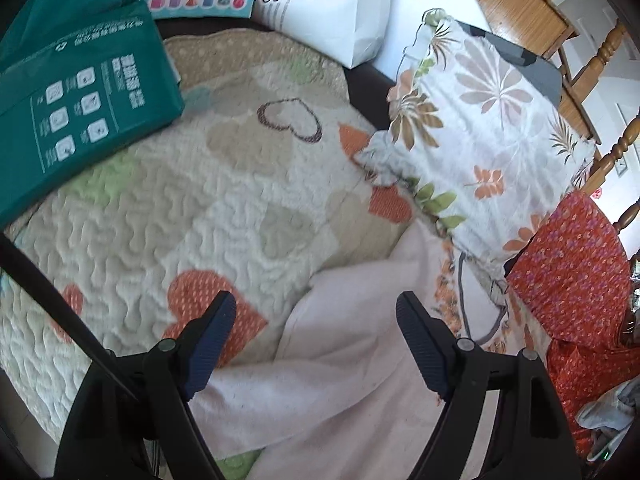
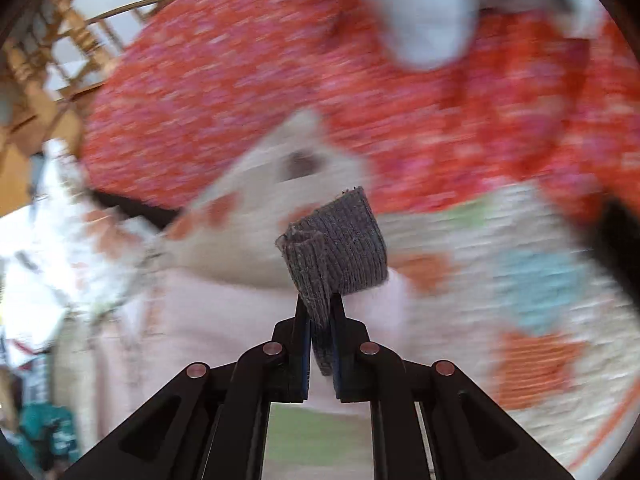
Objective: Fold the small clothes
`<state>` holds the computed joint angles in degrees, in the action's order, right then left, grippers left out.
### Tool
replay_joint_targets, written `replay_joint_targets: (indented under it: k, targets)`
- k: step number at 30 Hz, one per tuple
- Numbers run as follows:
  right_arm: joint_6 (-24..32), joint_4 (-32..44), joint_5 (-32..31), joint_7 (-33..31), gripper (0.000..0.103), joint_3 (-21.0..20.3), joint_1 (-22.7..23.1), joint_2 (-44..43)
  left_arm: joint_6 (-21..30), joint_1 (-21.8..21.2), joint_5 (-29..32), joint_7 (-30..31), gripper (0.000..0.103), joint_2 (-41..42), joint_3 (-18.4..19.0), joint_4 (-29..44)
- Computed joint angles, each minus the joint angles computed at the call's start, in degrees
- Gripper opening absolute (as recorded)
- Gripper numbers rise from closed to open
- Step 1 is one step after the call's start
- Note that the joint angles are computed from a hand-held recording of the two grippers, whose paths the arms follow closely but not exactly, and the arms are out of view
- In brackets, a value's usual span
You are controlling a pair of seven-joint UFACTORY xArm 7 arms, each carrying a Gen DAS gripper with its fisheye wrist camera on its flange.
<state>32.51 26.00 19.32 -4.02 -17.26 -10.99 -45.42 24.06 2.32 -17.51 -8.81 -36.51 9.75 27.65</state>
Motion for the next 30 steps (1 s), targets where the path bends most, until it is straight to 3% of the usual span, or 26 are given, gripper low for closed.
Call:
replay_joint_targets:
  k: [3, 6, 10, 15, 18, 25, 29, 30]
  targets:
    - [-4.0, 2.0, 6.4, 1.5, 0.009, 3.0, 10.0, 5.1, -2.0, -0.3, -0.2, 1.5, 0.081, 0.1, 1.0, -0.9]
    - [-9.7, 7.1, 12.4, 2.6, 0.009, 7.3, 21.3, 14.8, -0.4, 1.1, 0.9, 2.4, 0.081, 1.9, 1.6, 0.0]
    - [-12.9, 17.3, 18.1, 1.0, 0.009, 11.5, 30.5, 28.7, -0.1, 1.0, -2.1, 4.7, 0.081, 1.6, 5.0, 0.4]
    - [-12.6, 31.3, 18.7, 2.1, 0.009, 19.7, 32.6, 44.6, 1.0, 1.7, -5.2, 6.8, 0.081, 2.3, 7.5, 1.3]
    - [-11.3, 40.5, 11.8, 8.0, 0.009, 23.6, 33.3, 53.9, 2.1, 1.9, -7.1, 8.2, 0.081, 2.9, 8.3, 2.1]
    - [-6.2, 54.6, -4.5, 20.0, 0.009, 25.1, 36.4, 67.6, 1.6, 3.1, -9.1, 9.3, 0.081, 3.8, 7.7, 3.1]
    - [-0.7, 61.0, -10.1, 23.5, 0.017, 26.1, 36.4, 73.3, 1.6, 3.8, -9.2, 8.8, 0.081, 5.1, 7.0, 3.7]
    - [0.2, 61.6, -10.9, 23.7, 0.023, 26.3, 36.3, 73.6, 1.6, 3.8, -9.4, 8.8, 0.081, 5.2, 7.1, 3.8]
